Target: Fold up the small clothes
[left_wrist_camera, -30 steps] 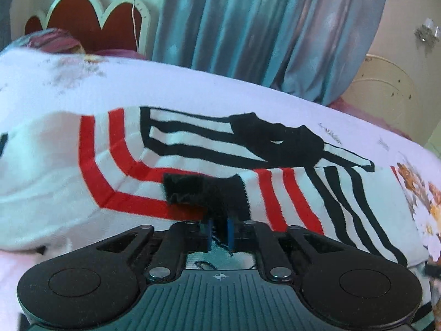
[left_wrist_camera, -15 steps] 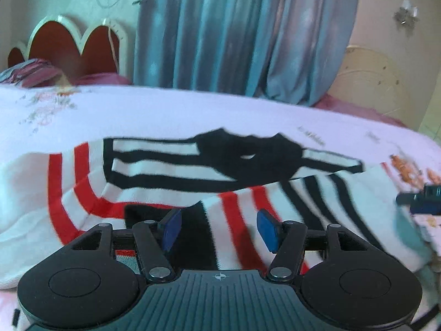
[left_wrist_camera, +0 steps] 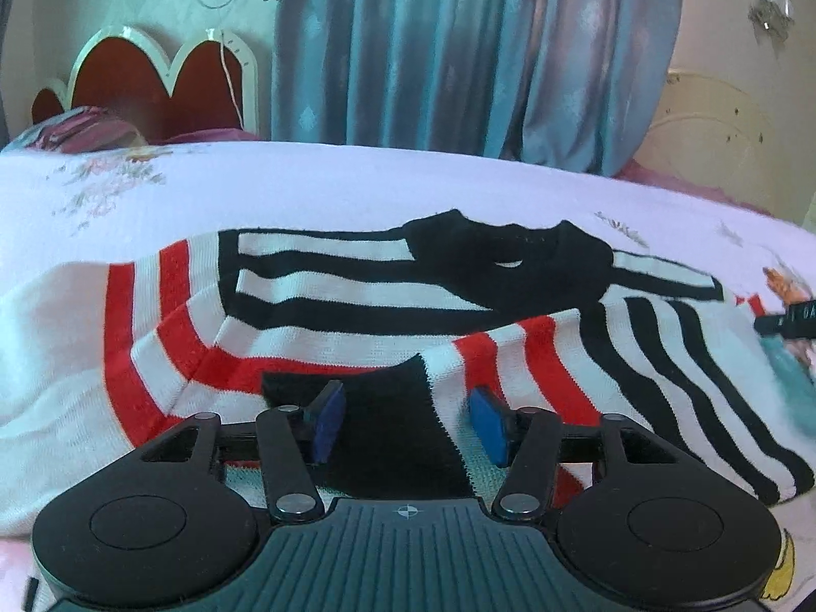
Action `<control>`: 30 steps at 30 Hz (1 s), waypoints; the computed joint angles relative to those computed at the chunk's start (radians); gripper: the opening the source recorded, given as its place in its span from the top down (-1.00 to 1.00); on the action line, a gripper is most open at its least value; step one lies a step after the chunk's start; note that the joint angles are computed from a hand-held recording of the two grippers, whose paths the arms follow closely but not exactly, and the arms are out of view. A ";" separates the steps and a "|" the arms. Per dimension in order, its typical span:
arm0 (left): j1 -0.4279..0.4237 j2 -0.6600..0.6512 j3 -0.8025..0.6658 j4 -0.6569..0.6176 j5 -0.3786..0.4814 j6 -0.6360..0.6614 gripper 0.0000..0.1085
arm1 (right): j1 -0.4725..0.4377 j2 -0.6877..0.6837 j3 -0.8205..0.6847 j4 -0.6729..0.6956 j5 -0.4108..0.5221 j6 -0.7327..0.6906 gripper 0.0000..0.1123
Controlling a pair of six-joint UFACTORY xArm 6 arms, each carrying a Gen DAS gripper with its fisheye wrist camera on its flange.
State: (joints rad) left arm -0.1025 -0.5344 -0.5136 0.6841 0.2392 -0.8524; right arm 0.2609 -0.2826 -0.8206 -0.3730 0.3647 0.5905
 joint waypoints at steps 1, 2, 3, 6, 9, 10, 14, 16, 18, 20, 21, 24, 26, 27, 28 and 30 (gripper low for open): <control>-0.010 -0.007 -0.010 0.020 0.027 -0.014 -0.01 | 0.004 -0.007 -0.004 -0.045 0.009 0.029 0.57; -0.014 -0.018 -0.013 0.045 0.031 -0.039 -0.01 | 0.006 -0.024 0.001 -0.071 0.007 0.056 0.55; -0.014 -0.028 -0.013 0.083 0.020 -0.076 -0.01 | 0.006 -0.044 0.010 -0.092 -0.002 0.078 0.55; -0.024 -0.008 -0.035 0.066 -0.010 -0.087 -0.01 | 0.040 -0.081 0.026 -0.034 -0.030 0.028 0.53; -0.047 0.046 -0.065 0.025 -0.006 -0.069 -0.01 | 0.099 -0.063 0.010 0.065 -0.048 -0.079 0.55; -0.053 0.063 -0.073 0.026 -0.002 -0.070 -0.01 | 0.122 -0.047 -0.003 0.083 -0.042 -0.097 0.56; -0.031 0.101 -0.083 0.106 -0.006 -0.132 -0.01 | 0.177 0.040 -0.059 0.059 -0.018 -0.091 0.61; -0.021 0.097 -0.074 0.055 -0.019 -0.074 -0.01 | 0.171 0.081 -0.074 0.055 -0.003 -0.081 0.65; -0.019 0.091 -0.068 0.040 -0.017 -0.040 -0.01 | 0.159 0.082 -0.057 0.054 -0.048 -0.075 0.66; -0.032 0.077 -0.071 0.007 0.016 -0.003 -0.01 | 0.169 0.071 -0.075 0.037 0.002 -0.048 0.68; -0.040 0.064 -0.072 0.006 0.039 -0.004 -0.01 | 0.173 0.056 -0.071 0.009 0.007 -0.018 0.66; -0.028 0.042 -0.041 0.056 0.019 -0.011 -0.01 | 0.181 0.046 -0.045 -0.067 0.015 -0.018 0.66; -0.024 0.026 -0.033 0.044 0.027 0.009 -0.01 | 0.173 0.039 -0.036 -0.047 0.004 -0.036 0.66; -0.030 0.017 -0.036 0.031 0.047 0.018 -0.01 | 0.175 0.029 -0.045 -0.019 0.027 -0.040 0.62; -0.035 0.006 -0.037 0.034 0.071 0.015 -0.01 | 0.176 0.008 -0.036 -0.018 0.017 -0.036 0.59; -0.045 -0.027 -0.025 0.036 0.104 0.004 -0.01 | 0.188 -0.041 -0.002 -0.088 0.004 -0.024 0.57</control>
State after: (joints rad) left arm -0.1480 -0.5618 -0.5382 0.7198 0.3431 -0.8488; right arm 0.4489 -0.3233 -0.8224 -0.4605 0.3690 0.5664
